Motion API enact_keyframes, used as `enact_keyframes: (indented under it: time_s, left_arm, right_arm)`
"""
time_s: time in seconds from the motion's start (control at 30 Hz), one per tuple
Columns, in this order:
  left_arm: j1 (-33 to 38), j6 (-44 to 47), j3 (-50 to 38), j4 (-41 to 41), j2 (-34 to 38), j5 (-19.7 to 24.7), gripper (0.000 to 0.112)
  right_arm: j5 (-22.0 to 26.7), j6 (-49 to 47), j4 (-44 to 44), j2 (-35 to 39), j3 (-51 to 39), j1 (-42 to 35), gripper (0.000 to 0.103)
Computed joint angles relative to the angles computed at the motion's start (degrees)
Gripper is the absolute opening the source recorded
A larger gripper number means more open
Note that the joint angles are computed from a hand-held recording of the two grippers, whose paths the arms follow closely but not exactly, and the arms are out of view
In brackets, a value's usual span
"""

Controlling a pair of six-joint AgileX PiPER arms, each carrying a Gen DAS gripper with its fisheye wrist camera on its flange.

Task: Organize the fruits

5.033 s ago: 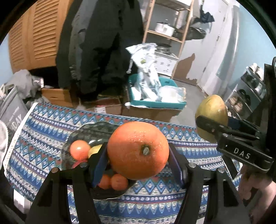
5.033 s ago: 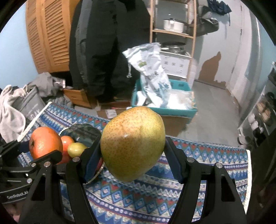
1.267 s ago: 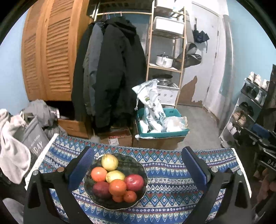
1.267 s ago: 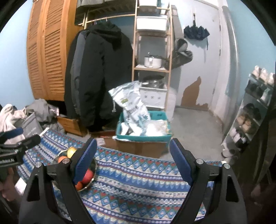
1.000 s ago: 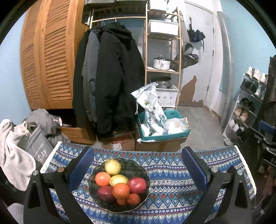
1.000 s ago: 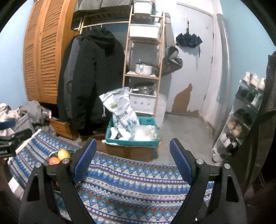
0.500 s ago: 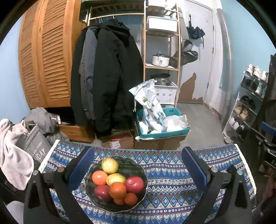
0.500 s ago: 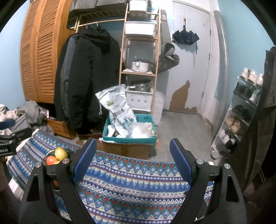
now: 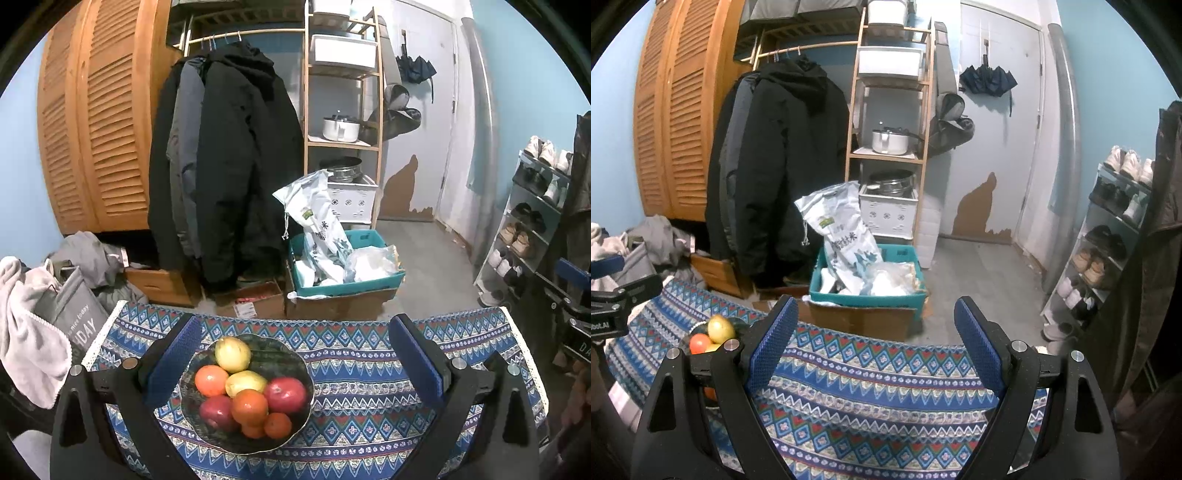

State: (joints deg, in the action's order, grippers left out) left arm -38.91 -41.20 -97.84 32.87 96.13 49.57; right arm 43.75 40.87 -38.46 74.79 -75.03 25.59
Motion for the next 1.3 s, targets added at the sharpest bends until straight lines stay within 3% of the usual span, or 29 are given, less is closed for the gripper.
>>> enact_keyframes:
  time_s: [1.3]
  left_arm:
    - [-1.0, -2.3, 0.8, 1.7, -1.0, 0.8, 0.102]
  right_arm:
    - [1.3, -0.4, -0.7, -0.1, -0.2, 0.9, 0.085]
